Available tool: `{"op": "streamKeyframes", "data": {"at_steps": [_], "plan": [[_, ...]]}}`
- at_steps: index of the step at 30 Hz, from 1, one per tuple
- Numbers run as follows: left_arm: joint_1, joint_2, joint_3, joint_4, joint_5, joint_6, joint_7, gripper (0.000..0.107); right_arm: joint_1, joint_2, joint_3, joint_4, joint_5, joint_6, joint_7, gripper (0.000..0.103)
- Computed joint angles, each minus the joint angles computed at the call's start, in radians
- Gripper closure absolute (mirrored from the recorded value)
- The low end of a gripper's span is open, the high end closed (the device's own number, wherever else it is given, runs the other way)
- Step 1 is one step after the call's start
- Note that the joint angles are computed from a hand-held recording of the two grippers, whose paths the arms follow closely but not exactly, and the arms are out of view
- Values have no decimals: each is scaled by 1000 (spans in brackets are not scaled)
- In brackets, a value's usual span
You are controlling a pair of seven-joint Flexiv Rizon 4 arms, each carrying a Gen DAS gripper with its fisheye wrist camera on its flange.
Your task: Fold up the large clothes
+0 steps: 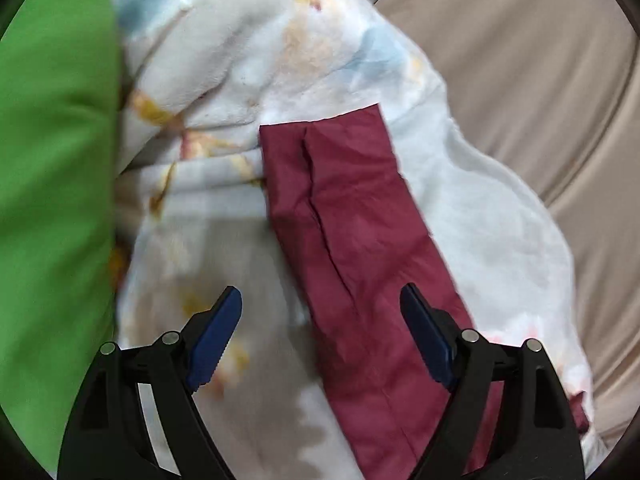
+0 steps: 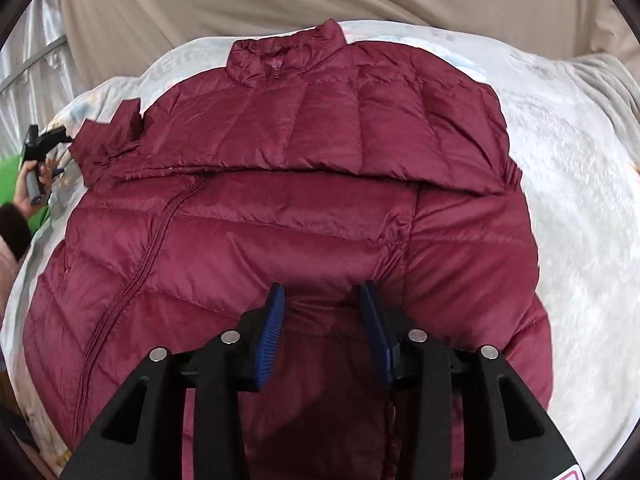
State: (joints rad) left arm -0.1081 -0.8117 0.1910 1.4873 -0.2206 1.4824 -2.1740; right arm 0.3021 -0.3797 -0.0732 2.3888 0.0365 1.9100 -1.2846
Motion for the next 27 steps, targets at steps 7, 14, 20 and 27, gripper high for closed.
{"op": "streamKeyframes", "data": {"at_steps": [7, 14, 20, 27], "plan": [[33, -31, -53, -66, 18, -6, 33, 105, -8, -30, 20, -3, 9, 51, -3, 54], [-124, 93, -39, -83, 136, 150, 152, 106, -22, -43, 39, -8, 6, 73, -16, 45], [-171, 107, -343, -167, 172, 140, 453, 105, -93, -55, 96, -10, -28, 105, 11, 45], [-419, -136, -305, -449, 83, -208, 574, 60, -225, -75, 185, 9, -119, 189, 95, 45]]}}
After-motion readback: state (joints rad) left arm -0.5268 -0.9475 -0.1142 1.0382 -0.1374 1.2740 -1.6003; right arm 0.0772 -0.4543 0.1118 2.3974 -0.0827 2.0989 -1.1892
